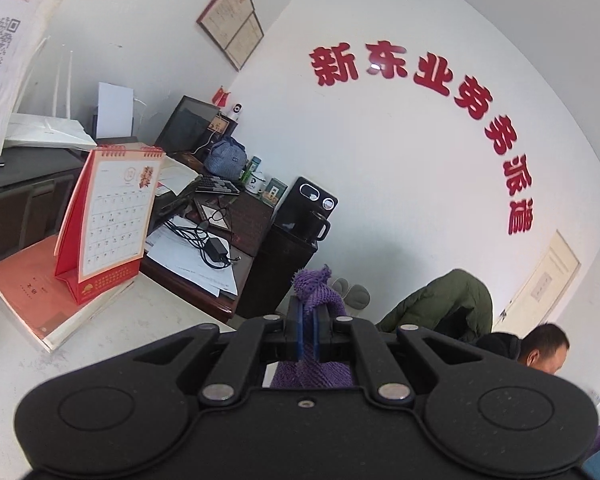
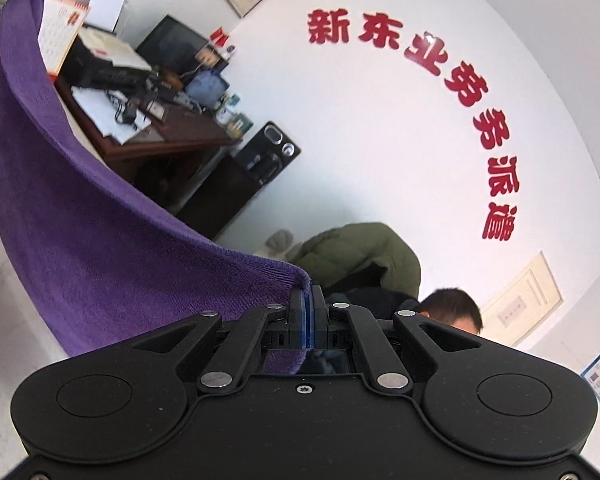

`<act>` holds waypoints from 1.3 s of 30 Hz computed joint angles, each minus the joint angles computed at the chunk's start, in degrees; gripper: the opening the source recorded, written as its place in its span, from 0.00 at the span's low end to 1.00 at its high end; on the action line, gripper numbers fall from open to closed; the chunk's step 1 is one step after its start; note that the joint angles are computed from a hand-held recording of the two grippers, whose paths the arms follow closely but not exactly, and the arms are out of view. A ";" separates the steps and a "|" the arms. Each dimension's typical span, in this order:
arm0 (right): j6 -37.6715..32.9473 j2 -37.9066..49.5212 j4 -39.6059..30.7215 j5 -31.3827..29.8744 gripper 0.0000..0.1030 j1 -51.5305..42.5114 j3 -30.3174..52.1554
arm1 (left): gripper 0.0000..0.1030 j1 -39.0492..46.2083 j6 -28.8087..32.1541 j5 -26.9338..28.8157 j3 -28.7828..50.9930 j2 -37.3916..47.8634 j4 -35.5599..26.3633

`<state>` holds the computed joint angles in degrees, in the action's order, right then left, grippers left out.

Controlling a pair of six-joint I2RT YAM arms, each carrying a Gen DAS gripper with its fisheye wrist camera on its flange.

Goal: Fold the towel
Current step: 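Lift the towel with both grippers, spreading the corners apart, then lay the towel flat on the table and open both grippers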

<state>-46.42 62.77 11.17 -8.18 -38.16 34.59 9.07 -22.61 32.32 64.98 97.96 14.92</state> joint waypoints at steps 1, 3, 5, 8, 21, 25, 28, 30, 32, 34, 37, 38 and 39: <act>0.75 0.63 -0.99 -1.43 0.01 -0.48 1.42 | 0.04 -0.04 0.53 0.02 0.82 0.01 -1.29; 0.65 3.87 -1.29 -3.52 0.01 -0.62 4.32 | 0.04 0.01 1.79 0.56 4.35 1.28 -6.39; -0.06 7.94 -0.79 -4.49 0.01 0.14 7.06 | 0.04 0.03 1.73 0.45 6.61 3.27 -7.64; -1.34 15.47 0.14 -5.34 0.01 1.94 12.17 | 0.04 0.15 1.08 -1.10 10.62 6.47 -10.12; -0.36 29.83 1.21 -4.60 0.01 9.04 29.93 | 0.04 3.61 -0.96 -2.36 14.54 5.01 -12.94; 0.77 27.50 1.35 -7.41 0.01 7.56 23.81 | 0.04 5.37 1.74 -1.84 5.32 1.88 -13.17; 0.90 26.51 1.56 -9.02 0.01 6.24 15.49 | 0.04 6.56 4.14 -3.10 -3.96 1.33 -12.57; 0.77 27.61 1.46 -9.21 0.01 5.47 9.54 | 0.04 7.40 5.24 -4.98 -9.95 3.76 -11.47; 0.57 31.35 2.40 -8.93 0.01 4.89 4.74 | 0.04 7.87 6.26 -7.75 -13.99 8.13 -9.67; -0.36 36.89 4.63 -8.31 0.01 4.52 1.78 | 0.04 8.98 6.36 -8.92 -15.00 13.40 -9.73; -1.42 45.47 6.80 -6.83 0.01 3.85 0.12 | 0.04 10.21 7.35 -11.07 -15.75 16.77 -9.58; -1.56 46.17 7.05 -6.45 0.01 3.66 -0.46 | 0.04 11.16 7.78 -10.83 -16.22 16.96 -9.64; -1.52 46.13 7.16 -6.18 0.01 3.48 -1.12 | 0.04 12.13 8.43 -10.23 -16.63 16.73 -9.83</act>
<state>-47.94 108.90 18.33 -14.36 -34.68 33.47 21.20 -14.18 22.09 48.35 114.69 5.09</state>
